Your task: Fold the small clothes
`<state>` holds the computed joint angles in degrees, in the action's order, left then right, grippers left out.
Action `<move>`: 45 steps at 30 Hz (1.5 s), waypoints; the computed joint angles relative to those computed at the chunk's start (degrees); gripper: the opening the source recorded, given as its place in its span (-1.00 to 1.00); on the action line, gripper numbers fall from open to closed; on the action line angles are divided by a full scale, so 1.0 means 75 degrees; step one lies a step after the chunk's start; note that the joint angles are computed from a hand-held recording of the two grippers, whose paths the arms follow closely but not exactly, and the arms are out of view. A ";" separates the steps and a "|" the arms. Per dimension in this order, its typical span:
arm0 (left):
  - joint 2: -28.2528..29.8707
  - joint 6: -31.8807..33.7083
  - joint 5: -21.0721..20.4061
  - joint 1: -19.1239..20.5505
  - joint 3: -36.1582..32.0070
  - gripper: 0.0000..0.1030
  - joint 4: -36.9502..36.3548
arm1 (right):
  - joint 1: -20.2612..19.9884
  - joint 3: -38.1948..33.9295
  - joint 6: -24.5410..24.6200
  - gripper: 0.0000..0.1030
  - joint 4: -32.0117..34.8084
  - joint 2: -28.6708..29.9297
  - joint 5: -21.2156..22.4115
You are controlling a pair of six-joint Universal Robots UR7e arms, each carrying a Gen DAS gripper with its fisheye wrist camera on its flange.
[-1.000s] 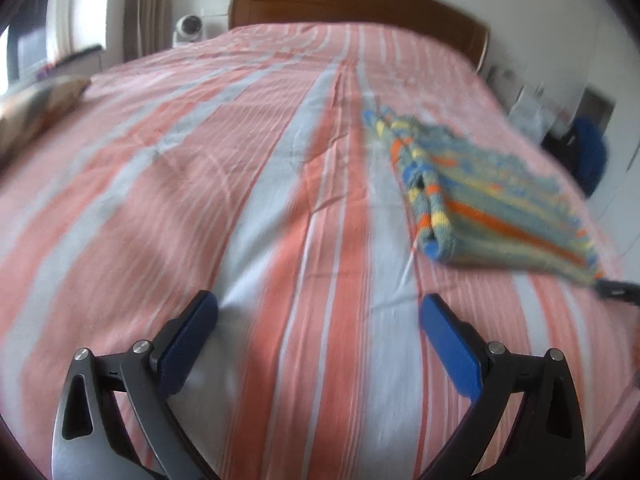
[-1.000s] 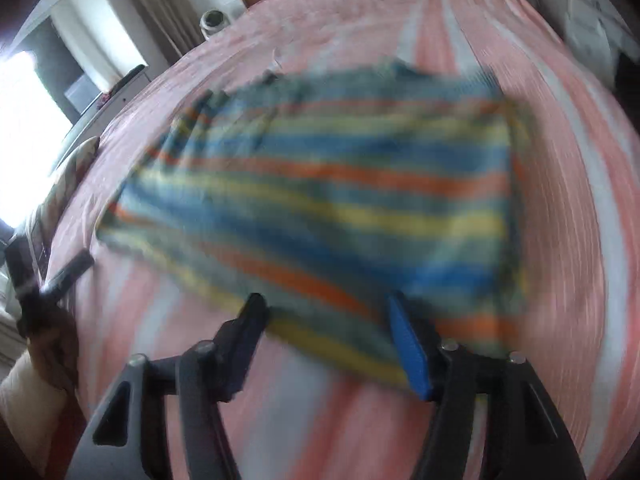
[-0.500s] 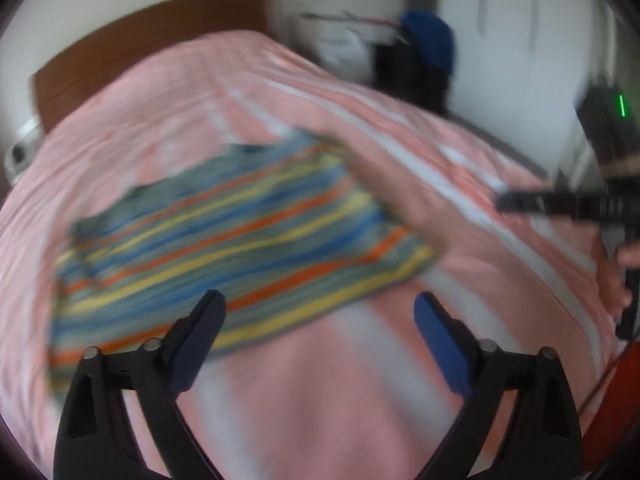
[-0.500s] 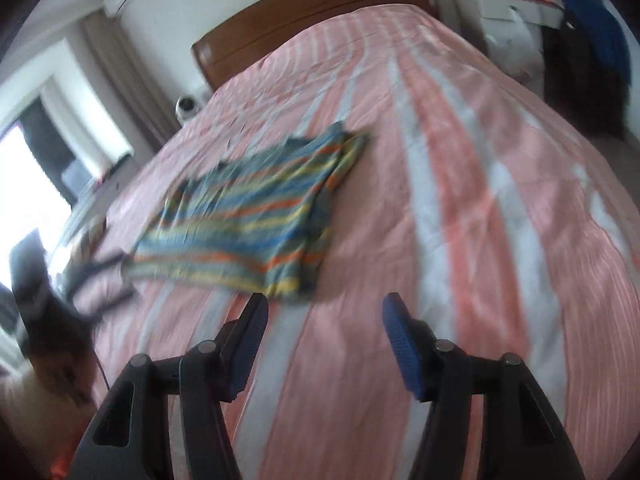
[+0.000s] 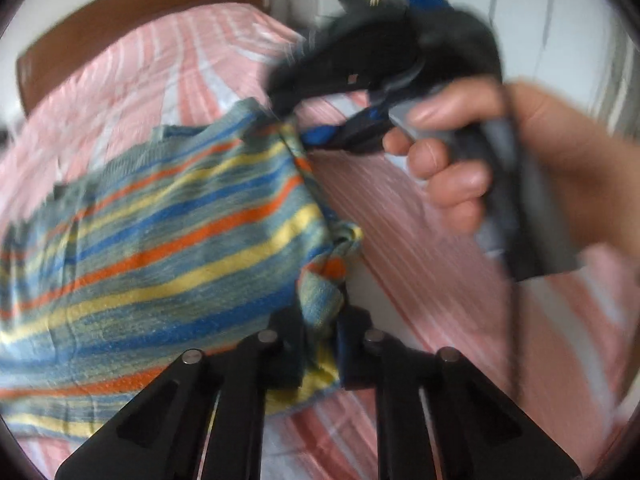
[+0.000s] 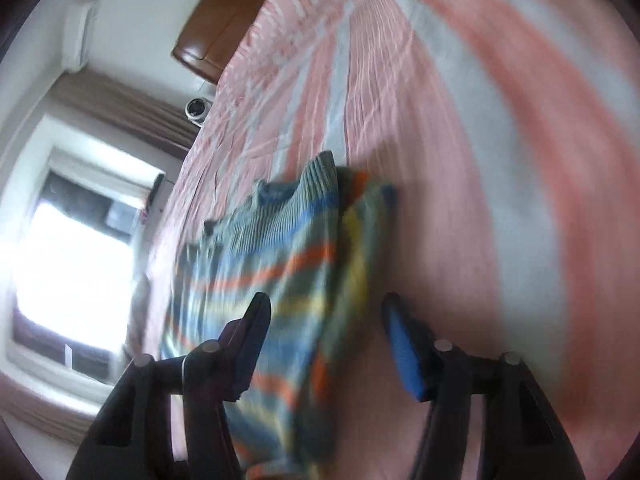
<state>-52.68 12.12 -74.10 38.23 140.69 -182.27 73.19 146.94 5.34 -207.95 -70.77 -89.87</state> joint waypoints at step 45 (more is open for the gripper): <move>-0.3423 -0.0294 0.2785 0.3302 -0.1004 0.46 0.2030 | 0.5464 -0.2505 -0.0069 -0.10 0.0171 0.4355 -0.4773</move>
